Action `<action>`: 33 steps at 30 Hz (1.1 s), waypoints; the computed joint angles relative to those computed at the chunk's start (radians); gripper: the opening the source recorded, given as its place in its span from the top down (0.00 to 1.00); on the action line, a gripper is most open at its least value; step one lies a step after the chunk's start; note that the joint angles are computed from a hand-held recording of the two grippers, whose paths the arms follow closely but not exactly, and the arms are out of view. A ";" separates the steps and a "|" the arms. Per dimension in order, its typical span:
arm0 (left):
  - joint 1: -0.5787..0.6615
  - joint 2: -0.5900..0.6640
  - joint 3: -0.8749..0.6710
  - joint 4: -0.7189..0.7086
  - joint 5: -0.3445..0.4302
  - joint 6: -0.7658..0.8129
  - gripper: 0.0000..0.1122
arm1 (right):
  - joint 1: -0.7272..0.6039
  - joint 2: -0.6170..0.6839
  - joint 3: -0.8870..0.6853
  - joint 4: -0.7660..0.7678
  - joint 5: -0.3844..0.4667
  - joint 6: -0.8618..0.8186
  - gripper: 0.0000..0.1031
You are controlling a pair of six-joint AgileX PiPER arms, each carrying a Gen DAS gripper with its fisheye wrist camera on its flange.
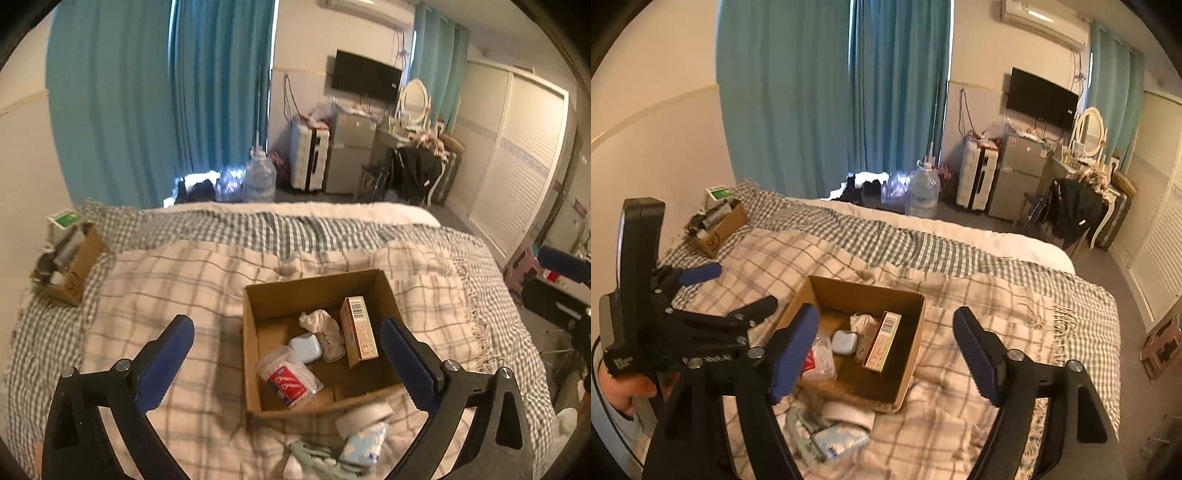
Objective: Organize objects
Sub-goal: 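Place the earbud case and medicine box into the box with both grippers, then grasp the white toy figure with the left gripper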
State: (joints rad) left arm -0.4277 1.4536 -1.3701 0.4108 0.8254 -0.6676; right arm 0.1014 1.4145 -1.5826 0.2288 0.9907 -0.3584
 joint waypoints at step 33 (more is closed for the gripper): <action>-0.162 0.055 0.729 0.400 -0.326 -0.785 0.08 | 0.085 -0.071 0.876 -0.193 -0.602 0.269 0.10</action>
State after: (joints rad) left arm -0.5901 1.5091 -0.6414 0.8104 0.4995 -1.4525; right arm 0.1860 1.3437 -0.7067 0.0359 0.3889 -0.0893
